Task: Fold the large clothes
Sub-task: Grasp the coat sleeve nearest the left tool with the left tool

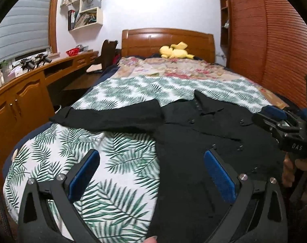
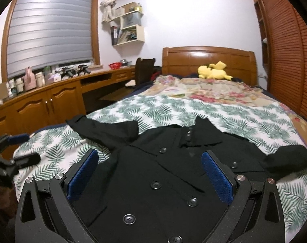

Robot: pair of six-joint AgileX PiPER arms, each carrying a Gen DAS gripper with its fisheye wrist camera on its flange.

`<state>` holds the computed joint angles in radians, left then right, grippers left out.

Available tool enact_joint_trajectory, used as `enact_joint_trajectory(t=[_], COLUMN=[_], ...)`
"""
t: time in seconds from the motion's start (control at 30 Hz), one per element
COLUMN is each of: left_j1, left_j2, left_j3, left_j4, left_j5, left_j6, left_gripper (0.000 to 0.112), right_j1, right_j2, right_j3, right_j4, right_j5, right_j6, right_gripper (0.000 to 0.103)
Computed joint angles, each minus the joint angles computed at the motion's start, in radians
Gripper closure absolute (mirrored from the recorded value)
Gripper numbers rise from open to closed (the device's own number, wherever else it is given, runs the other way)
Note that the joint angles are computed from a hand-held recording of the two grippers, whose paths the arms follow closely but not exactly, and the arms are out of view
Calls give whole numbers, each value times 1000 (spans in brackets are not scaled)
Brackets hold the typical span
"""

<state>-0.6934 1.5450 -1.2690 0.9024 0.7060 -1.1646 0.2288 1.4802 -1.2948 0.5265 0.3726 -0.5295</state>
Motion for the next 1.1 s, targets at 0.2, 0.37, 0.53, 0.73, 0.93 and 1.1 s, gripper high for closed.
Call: enact_joint_trajectory(t=[0.2, 0.37, 0.53, 0.73, 0.93, 1.1], left_j1=[113, 242, 355, 507, 606, 661], left_j2=[11, 48, 136, 270, 430, 562], left_j3=[17, -19, -133, -285, -459, -612], left_j4=[-105, -322, -517, -873, -1014, -984], left_j5=[-80, -176, -187, -196, -130, -69], left_j6=[91, 301, 508, 807, 891, 850], left_gripper=[10, 12, 15, 18, 33, 41], right_j1=[18, 17, 19, 5, -6, 11], right_j2=[99, 150, 174, 197, 220, 220], right_j3=[-19, -25, -25, -34, -58, -52], right_j4=[-38, -48, -85, -44, -19, -63], right_j5=[13, 33, 33, 57, 93, 77], right_j6=[17, 15, 31, -11, -21, 7], right_gripper=[0, 0, 0, 0, 0, 0])
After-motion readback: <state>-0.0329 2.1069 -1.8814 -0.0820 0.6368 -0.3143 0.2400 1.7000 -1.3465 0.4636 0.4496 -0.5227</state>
